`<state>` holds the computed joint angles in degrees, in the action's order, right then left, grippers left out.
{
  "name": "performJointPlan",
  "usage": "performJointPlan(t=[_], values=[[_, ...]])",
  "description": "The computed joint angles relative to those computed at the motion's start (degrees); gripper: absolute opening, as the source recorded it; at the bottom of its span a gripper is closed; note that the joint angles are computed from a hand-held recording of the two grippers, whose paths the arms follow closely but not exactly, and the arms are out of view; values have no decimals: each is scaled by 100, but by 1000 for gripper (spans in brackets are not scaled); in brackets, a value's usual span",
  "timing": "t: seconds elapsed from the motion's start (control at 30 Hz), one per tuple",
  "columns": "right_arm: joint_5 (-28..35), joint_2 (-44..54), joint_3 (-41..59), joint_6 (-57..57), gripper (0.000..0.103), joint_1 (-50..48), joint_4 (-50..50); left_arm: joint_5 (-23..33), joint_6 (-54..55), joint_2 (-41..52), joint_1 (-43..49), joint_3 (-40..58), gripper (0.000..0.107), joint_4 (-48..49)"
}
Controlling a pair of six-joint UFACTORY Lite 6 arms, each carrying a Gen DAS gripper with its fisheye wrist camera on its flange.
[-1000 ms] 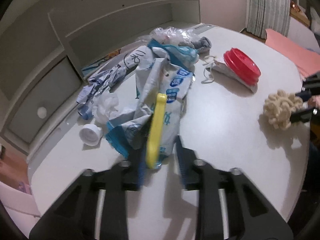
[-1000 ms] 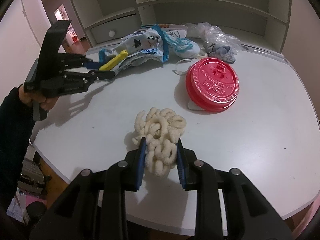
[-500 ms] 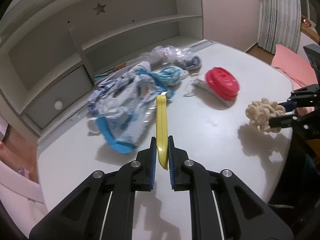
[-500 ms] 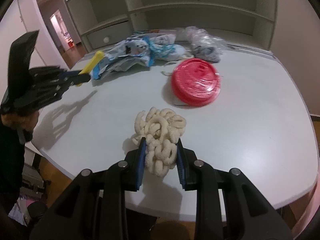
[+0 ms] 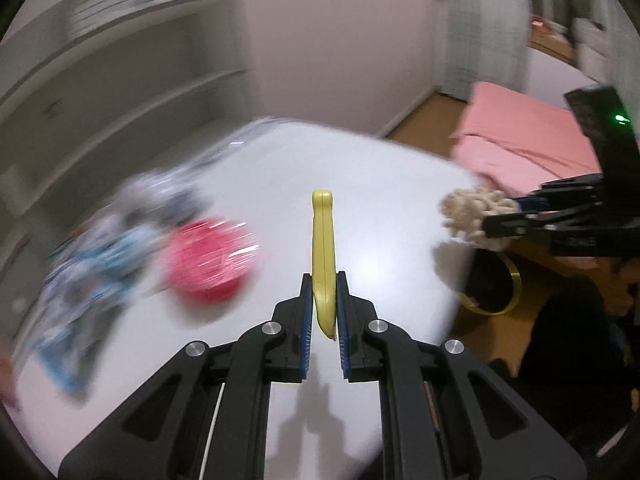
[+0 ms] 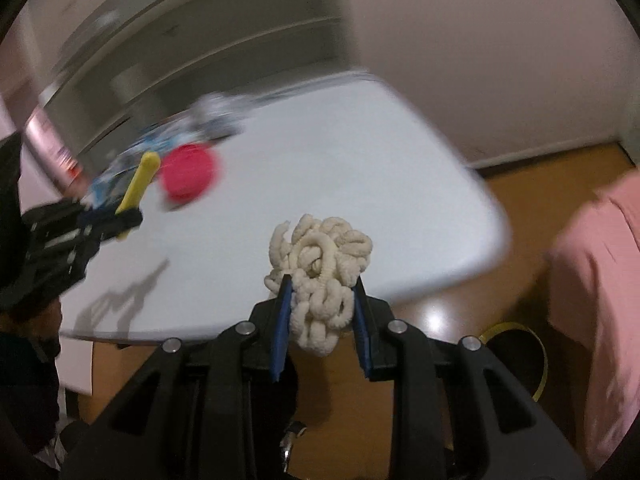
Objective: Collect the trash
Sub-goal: 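Carry the snacks and yellow stick to the bin with both tools, then open both tools to drop the snacks and stick into the bin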
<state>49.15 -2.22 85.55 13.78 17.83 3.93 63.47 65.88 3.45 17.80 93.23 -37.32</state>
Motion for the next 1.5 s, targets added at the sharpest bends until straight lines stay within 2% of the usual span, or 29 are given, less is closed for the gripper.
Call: performJointPlan(t=[0.17, 0.3, 0.43, 0.57, 0.67, 0.77, 0.87, 1.0, 1.07, 1.13, 1.4, 1.5], values=[[-54, -1163, -1603, -1193, 28, -2043, 678, -1144, -1197, -473, -2611, -1077, 10, 418], [-141, -1455, -2510, -2516, 28, -3872, 1334, -2144, -2041, -63, -4385, -1399, 10, 652], [-437, -889, -2988, -3789, 28, -5326, 1942, -3108, -2677, 983, -5552, -1278, 10, 867], [-858, 198, -3119, -4624, 28, -6165, 2331, -3638, -3077, 2215, -6172, -768, 10, 904], [-1261, 1074, -3047, -4883, 28, -6454, 2349, -3634, -3230, 3296, -6355, -4, 10, 886], [-1191, 1768, -2728, -4973, 28, -6712, 2418, -3595, -3724, 4157, -6526, 738, 10, 1233], [-1405, 2042, -2568, -4926, 28, -6752, 2321, -3388, -4191, 4945, -6646, 1611, 10, 1518], [-1236, 2281, -2347, -5078, 28, -6951, 2561, -3119, -4507, 5598, -6736, 2468, 10, 1725], [-1148, 2267, -2280, -5167, 32, -7038, 2717, -3065, -4572, 5625, -6788, 2511, 10, 1747], [-1133, 2241, -2258, -5283, 46, -7127, 2886, -2873, -4634, 5913, -6771, 2962, 10, 1784], [-1025, 2297, -2064, -5272, 51, -7188, 3038, -2110, -5034, 6952, -6853, 4659, 10, 2004], [-1065, 2277, -2043, -5229, 60, -7211, 3055, -1615, -5227, 7594, -6867, 5767, 10, 2127]])
